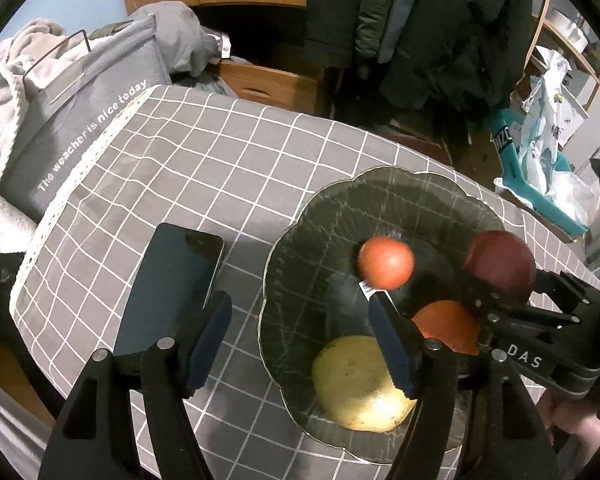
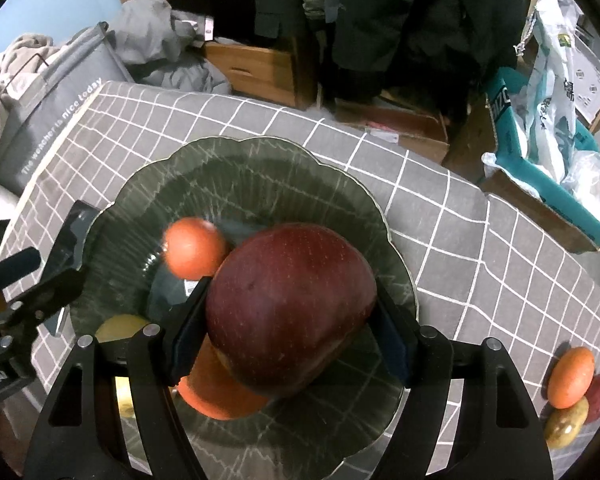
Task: Organize fruits
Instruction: 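Open the left gripper to drop the tangerine in the bowl while the right releases the apple, then withdraw both grippers from the bowl back toward the remaining fruits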
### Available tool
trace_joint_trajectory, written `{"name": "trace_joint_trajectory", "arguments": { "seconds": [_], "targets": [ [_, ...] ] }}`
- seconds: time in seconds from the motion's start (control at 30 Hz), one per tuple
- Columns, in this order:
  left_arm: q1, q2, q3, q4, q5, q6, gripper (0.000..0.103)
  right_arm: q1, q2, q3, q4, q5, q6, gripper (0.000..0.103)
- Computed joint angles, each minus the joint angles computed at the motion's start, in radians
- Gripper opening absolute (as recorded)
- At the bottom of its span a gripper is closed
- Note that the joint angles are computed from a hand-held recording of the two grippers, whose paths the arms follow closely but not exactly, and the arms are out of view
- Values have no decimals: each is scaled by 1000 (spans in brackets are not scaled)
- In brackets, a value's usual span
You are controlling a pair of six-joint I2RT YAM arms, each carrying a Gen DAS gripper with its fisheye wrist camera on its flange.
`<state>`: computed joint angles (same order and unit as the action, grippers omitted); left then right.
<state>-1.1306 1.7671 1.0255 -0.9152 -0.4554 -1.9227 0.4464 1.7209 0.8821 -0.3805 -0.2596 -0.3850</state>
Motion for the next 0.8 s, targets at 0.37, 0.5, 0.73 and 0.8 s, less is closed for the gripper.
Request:
{"name": "trace_joint_trajectory", "arguments": {
  "seconds": [0.37,0.5,0.73,0.8],
  "targets": [
    [-18,-4,39,-49,-26,-13,72,-29,-84,10,-23,-56,6,83],
    [-32,-7,70,-89,-43,-27,73,-44,-144,4,-40,-57,1,83],
    [-68,1,166,-204,-94,-61,76,-99,-275,3,-85,-87,-20,84],
    [-76,8,198,-237,-107,-67,76,-120,-316,4,-103,-99,-33,84]
  ]
}}
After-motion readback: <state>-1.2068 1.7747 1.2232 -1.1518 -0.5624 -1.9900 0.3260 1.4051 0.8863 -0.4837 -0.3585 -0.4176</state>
